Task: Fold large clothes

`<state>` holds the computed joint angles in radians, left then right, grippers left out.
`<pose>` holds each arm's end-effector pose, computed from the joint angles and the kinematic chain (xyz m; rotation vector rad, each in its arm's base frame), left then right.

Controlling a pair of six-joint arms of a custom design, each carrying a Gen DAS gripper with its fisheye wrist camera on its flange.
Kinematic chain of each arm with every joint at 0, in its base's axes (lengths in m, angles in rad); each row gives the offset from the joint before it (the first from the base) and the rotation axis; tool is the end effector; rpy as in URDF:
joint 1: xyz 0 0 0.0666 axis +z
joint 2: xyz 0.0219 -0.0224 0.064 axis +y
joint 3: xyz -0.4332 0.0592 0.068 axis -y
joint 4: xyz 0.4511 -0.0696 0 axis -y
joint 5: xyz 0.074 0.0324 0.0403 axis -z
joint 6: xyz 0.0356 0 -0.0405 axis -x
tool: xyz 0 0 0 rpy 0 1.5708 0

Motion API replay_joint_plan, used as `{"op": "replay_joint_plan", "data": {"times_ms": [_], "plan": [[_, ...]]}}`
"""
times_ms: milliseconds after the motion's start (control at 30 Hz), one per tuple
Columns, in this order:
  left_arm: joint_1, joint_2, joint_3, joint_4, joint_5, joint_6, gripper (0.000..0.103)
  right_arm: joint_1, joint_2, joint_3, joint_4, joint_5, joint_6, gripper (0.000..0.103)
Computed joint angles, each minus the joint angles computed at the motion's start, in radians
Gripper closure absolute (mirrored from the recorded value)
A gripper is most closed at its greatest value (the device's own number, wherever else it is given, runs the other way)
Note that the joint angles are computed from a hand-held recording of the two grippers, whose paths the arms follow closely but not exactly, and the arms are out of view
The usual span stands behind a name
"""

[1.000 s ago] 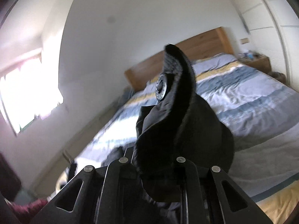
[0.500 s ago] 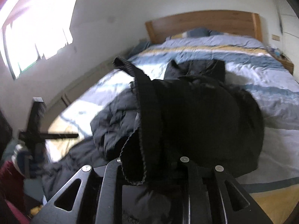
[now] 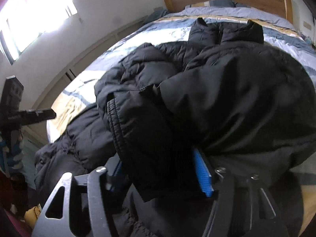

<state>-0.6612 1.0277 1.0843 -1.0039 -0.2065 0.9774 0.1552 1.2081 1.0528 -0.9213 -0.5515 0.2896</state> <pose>0.2963 -0.2218 0.4736 -0.4834 2.4935 -0.4181 0.4188 0.0840 0.3980 -0.7362 2.4345 0.6732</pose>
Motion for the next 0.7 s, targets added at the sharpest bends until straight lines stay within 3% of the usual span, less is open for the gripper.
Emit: {"op": "replay_joint_plan", "data": {"times_ms": [167, 400, 567, 700], "plan": [[-0.017, 0.014, 0.02, 0.005, -0.003, -0.017, 0.062, 0.023, -0.037, -0.019, 0.005, 0.019, 0.001, 0.03], [-0.052, 0.106, 0.099, 0.022, 0.018, -0.073, 0.062, 0.01, -0.121, -0.023, -0.018, -0.051, 0.044, 0.031], [-0.075, 0.229, 0.205, 0.055, 0.055, -0.156, 0.062, -0.108, -0.15, 0.005, -0.014, -0.082, 0.06, 0.031], [-0.08, 0.345, 0.305, 0.093, 0.09, -0.221, 0.062, -0.194, -0.107, 0.051, 0.036, -0.018, 0.048, 0.031]]}}
